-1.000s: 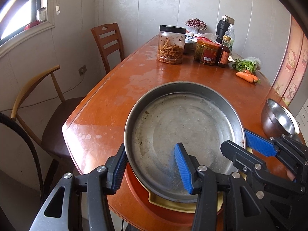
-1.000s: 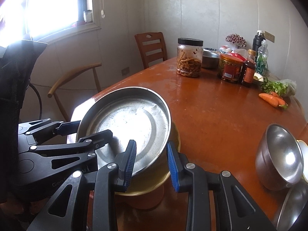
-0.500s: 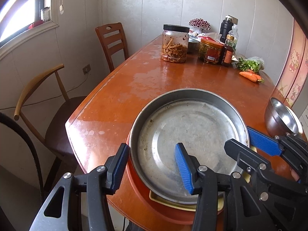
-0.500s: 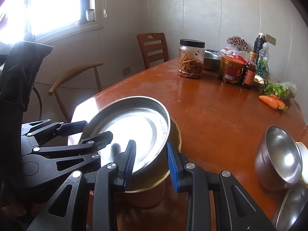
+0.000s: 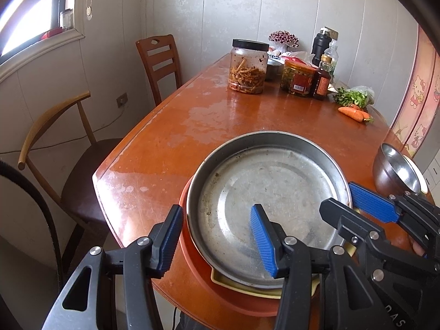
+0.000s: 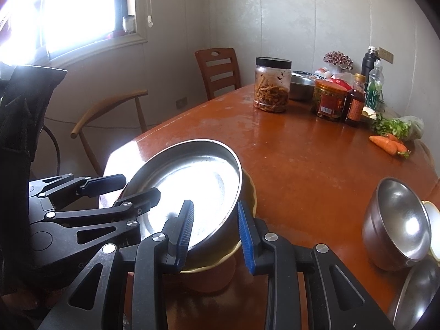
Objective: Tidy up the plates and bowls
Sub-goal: 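Lower the steel pan with the left tool onto the yellow shell plate, then open the left tool and withdraw it from the steel pan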
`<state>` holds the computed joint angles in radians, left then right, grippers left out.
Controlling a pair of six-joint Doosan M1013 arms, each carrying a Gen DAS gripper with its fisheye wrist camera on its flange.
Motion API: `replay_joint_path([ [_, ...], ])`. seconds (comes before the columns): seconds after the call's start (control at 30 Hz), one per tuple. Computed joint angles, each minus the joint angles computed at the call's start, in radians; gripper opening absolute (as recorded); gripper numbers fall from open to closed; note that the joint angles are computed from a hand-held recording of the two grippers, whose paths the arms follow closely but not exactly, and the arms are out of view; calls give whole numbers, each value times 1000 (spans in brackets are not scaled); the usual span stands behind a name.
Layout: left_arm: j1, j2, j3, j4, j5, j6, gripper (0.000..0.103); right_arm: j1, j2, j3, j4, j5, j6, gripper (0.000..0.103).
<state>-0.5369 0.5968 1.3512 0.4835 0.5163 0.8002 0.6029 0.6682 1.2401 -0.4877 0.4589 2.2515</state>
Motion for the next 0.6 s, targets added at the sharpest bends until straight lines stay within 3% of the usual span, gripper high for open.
replay_joint_path([
  [0.6,-9,-25,31,66,-4,-64,56,4,-15,14,-54,7,69,34],
])
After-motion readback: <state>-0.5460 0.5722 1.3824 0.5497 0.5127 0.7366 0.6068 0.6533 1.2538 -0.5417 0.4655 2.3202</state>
